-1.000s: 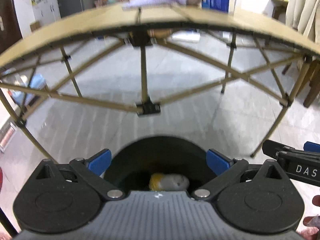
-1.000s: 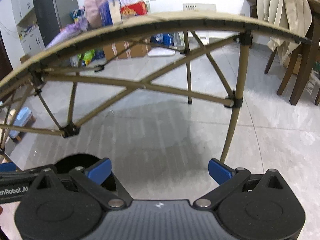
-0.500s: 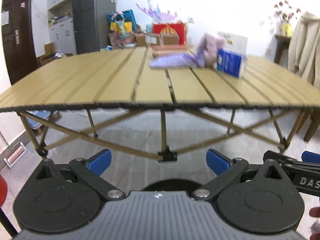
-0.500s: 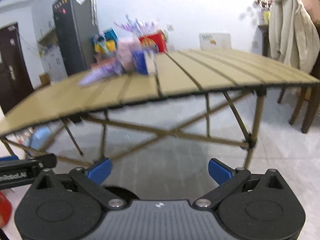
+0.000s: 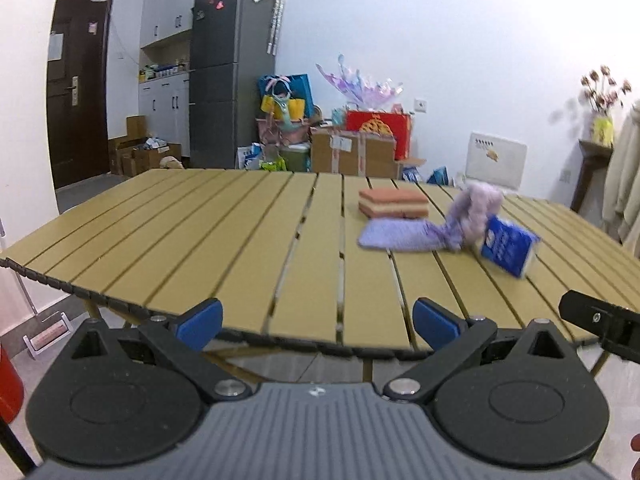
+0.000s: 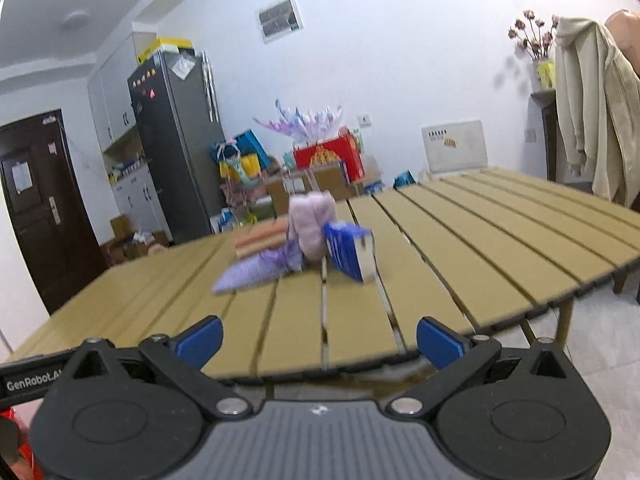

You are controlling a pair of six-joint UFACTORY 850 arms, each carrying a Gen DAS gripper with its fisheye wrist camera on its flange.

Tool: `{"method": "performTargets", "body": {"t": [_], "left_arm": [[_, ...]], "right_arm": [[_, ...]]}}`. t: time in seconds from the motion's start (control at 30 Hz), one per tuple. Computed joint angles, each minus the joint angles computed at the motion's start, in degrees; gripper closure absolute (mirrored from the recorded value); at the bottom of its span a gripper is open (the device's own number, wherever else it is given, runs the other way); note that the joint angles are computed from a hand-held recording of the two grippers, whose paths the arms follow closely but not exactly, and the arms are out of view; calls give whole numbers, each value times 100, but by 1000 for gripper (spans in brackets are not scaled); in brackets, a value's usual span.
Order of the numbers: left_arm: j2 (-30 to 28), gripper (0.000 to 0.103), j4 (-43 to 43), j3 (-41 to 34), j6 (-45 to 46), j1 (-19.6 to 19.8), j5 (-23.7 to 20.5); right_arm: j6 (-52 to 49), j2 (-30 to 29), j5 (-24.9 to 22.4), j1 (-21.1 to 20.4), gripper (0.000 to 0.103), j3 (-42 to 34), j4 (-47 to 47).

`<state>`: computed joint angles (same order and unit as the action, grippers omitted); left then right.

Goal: Collect trash
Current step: 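Withdraw both tools from the bin back toward the table, then grasp the blue tissue pack with the right tool while the left tool grasps the purple drawstring pouch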

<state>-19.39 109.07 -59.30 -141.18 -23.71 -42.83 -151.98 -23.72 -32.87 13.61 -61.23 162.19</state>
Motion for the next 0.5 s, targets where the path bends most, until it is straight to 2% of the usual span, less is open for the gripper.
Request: {"method": "performTargets", "body": {"t": [0.23, 0.5], "left_arm": [[-42, 0, 142, -203, -234, 279, 214], [-308, 0, 195, -599, -56, 563, 609]], "right_arm": [[-337, -265, -28, 118, 0, -442, 439], [-1096, -653, 292, 251, 0, -1025, 789]]}}
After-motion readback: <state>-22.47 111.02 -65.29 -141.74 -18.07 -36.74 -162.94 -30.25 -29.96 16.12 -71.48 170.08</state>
